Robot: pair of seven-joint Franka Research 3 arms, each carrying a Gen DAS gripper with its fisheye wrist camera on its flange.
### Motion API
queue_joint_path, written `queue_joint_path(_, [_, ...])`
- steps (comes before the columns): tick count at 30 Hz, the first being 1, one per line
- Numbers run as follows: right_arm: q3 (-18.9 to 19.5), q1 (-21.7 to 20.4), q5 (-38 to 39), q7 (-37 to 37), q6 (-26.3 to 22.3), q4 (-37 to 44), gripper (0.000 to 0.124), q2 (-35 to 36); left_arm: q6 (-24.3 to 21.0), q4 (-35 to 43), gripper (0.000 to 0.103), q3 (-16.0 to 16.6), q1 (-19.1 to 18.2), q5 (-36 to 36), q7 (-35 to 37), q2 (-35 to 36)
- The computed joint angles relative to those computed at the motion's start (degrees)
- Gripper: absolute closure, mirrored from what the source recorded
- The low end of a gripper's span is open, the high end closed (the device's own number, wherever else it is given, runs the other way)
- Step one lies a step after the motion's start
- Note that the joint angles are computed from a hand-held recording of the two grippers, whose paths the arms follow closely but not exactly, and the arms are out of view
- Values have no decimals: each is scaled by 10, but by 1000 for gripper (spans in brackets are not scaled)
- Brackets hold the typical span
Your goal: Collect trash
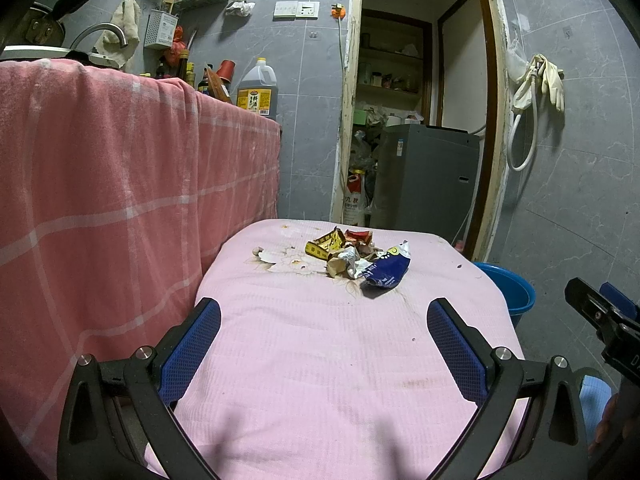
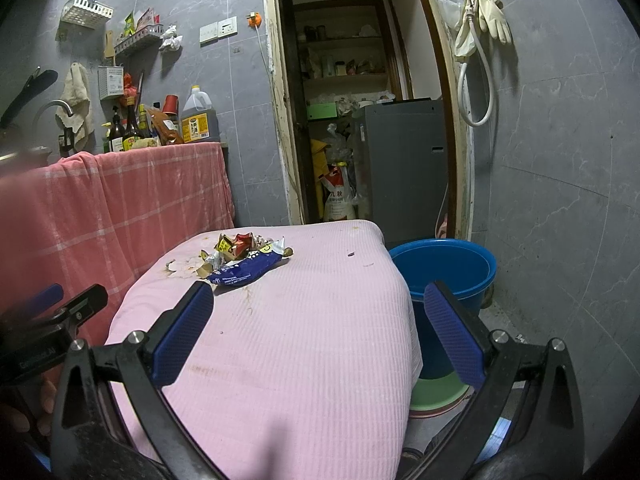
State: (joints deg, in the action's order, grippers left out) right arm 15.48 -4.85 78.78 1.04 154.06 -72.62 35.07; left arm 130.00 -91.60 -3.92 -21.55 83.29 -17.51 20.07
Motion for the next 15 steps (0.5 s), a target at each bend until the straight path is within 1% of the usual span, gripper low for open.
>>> queue_joint_path(15, [0,0,-2,3,-1,1,21,1,-1,0,2,0,0,-1,0,0])
